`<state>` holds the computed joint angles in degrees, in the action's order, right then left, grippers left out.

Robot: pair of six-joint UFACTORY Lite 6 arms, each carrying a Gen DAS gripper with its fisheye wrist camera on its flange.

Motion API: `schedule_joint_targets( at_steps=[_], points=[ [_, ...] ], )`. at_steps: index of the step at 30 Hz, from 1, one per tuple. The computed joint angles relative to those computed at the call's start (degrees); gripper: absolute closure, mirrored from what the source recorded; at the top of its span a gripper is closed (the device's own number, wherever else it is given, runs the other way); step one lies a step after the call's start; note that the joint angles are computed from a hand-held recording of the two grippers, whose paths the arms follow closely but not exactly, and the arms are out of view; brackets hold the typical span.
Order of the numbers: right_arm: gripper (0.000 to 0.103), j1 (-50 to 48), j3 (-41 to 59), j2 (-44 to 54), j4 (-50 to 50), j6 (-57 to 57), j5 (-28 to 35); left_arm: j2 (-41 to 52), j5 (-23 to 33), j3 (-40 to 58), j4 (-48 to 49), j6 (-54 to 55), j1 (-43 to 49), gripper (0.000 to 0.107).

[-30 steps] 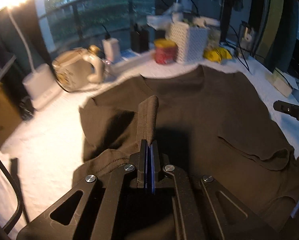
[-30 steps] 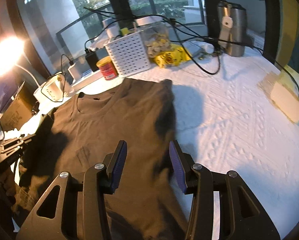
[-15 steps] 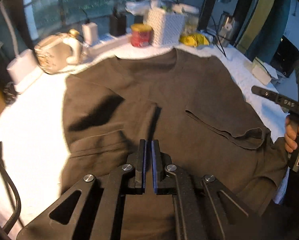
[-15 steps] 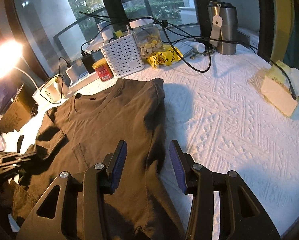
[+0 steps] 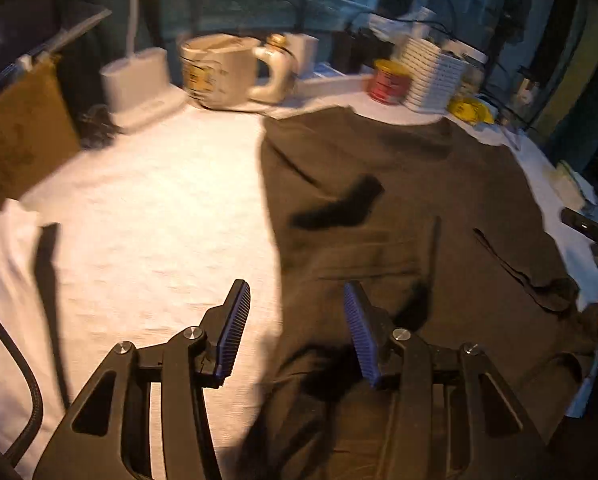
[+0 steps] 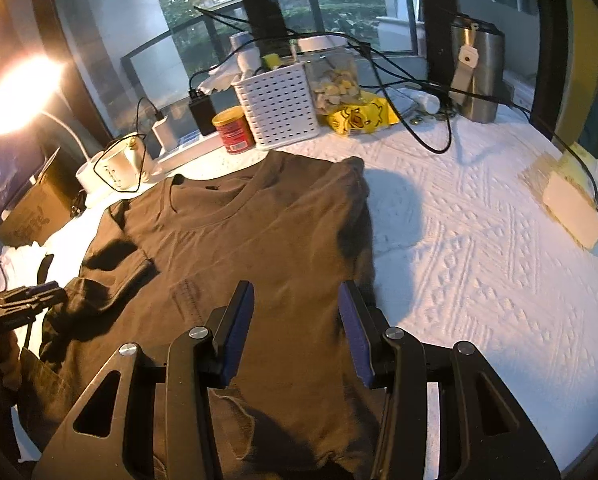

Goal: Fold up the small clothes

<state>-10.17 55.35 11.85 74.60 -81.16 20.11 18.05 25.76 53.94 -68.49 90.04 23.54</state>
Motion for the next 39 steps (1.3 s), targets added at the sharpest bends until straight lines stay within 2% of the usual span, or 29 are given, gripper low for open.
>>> schedule_joint_targets(
  at_steps=[2,5,6,10,12,15,17,19,21,24,30,34,39],
  points=[
    [0.056,0.78,-0.53,-0.56,-0.11,0.45,-0.63,-0.49,1.44,-1.76,-3.70,5.39,-0.70,0.059],
    [0.056,1.15,-1.27,-1.27,-0.08,0.63,-0.98,-4.18,1.56,-6.22,-9.22,13.22,-1.91,0.088],
    [0.056,1.27,-1.55,-1.49,-0.02,0.62,-1.16,-5.49,1.16,-7.48,-10.73,15.14,-2.38,0.089],
    [0.056,1.55,-1.86,-1.64,-0.31,1.01,-1.45,-14.03,-3.86,-16.69,-25.17,34.65,-6.01,0.089],
    [0.056,1.91,-1.98,-1.70,-0.32,1.03,-1.48,-15.92,-4.74,-18.86,-22.95,34.87,-7.64,0.089],
    [0.056,2.32,-2.14,-1.86,-0.06,0.66,-1.29,-16.11,-6.13,-20.01,-11.66,25.53,-10.66,0.088],
    [0.056,2.35,-2.28,-1.98,0.09,0.29,-0.97,-16.96,-8.97,-21.10,-10.60,25.15,-12.87,0.088],
    [0.056,2.16,-2.33,-1.94,0.27,-0.06,-0.73,-17.23,-7.10,-20.65,-3.86,19.09,-12.83,0.084],
    [0.056,2.05,-2.42,-1.99,0.26,0.15,-0.83,-17.87,-4.61,-19.90,0.16,15.15,-12.57,0.065],
    [0.056,0.90,-2.61,-1.90,1.09,-0.72,-0.31,-20.33,-3.20,-19.99,-2.40,16.15,-13.14,0.047],
    [0.056,-2.06,-3.53,-2.23,2.59,-3.14,1.13,-13.90,-7.70,-14.78,-5.93,13.55,-17.03,0.045],
    [0.056,-4.28,-3.18,-1.96,2.00,-3.07,1.82,-9.68,-6.88,-13.39,1.08,4.40,-17.43,0.045],
    [0.056,-5.74,-2.05,-0.66,1.23,-2.12,2.14,-13.56,-3.58,-18.14,3.98,1.46,-17.46,0.045]
  ],
)
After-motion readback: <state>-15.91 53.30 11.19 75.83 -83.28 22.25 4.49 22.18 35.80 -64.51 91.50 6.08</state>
